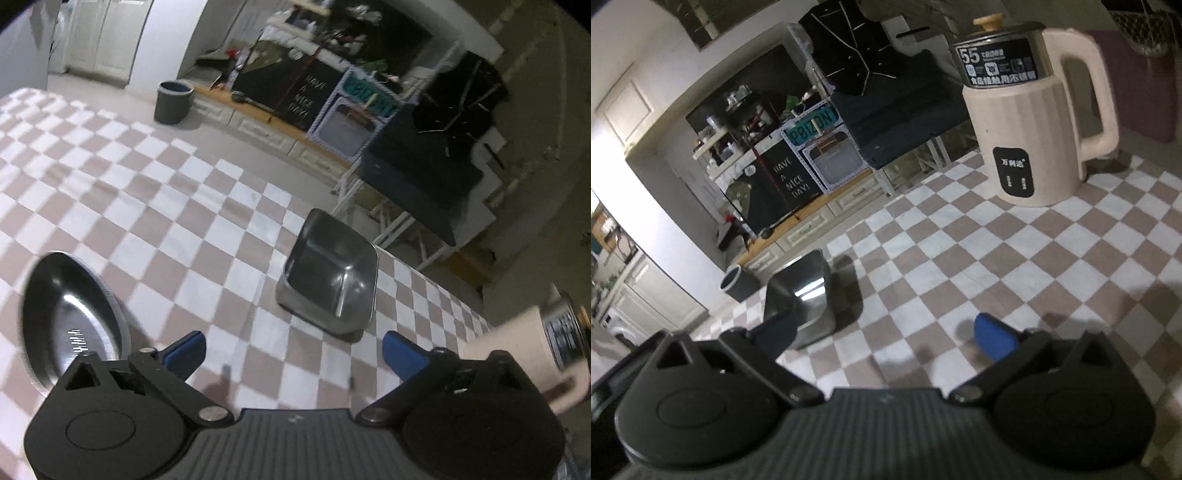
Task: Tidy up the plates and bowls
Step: 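Move both grippers to the second steel square pan near the kettle, then close both grippers on the square pan rim and lift it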
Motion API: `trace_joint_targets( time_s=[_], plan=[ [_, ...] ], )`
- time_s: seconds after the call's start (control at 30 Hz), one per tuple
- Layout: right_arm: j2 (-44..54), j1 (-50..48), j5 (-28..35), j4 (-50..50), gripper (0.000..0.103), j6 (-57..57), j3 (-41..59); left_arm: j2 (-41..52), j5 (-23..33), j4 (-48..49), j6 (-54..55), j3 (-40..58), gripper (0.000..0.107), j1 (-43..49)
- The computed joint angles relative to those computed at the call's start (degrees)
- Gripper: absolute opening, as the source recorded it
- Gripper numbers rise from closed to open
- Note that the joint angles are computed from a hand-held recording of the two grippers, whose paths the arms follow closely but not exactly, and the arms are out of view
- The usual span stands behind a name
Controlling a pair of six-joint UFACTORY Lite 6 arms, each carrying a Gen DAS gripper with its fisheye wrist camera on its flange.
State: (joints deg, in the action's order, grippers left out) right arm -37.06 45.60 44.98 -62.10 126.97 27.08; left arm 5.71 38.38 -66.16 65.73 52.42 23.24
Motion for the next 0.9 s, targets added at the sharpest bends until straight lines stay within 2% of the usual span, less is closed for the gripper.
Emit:
trace_joint_targets(
  time_s=[0.1,0.3,0.47,0.53,0.7,0.77,0.9],
  plan=[
    [1.3,-1.5,-1.9,-1.7,0.103,-0.6,0.2,3.3,-5.0,-1.8,-3.7,2.0,0.092,-5.8],
    [3.3,-1.6,1.1,-3.0,0.103,-5.7,1.0,11.0,-10.1,-5.3,-7.8,6.1,0.067,-13.1],
    [-0.2,-3.9,-0.3,-3.3,0.103,-5.3,-1.2,15.2,-13.6,-5.4,-10.7,9.1,0.048,-16.1],
    [-0.2,-4.4,-0.7,-3.1,0.103,-5.7,-1.5,16.6,-14.7,-5.2,-11.2,10.2,0.044,-16.5],
    [0.3,-4.2,-1.8,-2.2,0.103,-6.8,-1.4,18.0,-14.1,-6.1,-8.0,11.3,0.038,-15.7],
    [0.5,-4.1,-1.9,-2.1,0.102,-7.1,-1.2,18.0,-12.4,-4.4,-6.1,11.5,0.024,-14.8],
    [-0.4,-4.8,-3.1,-1.0,0.102,-8.2,-1.3,17.8,-8.7,3.2,-7.5,12.5,0.012,-12.6]
  ],
)
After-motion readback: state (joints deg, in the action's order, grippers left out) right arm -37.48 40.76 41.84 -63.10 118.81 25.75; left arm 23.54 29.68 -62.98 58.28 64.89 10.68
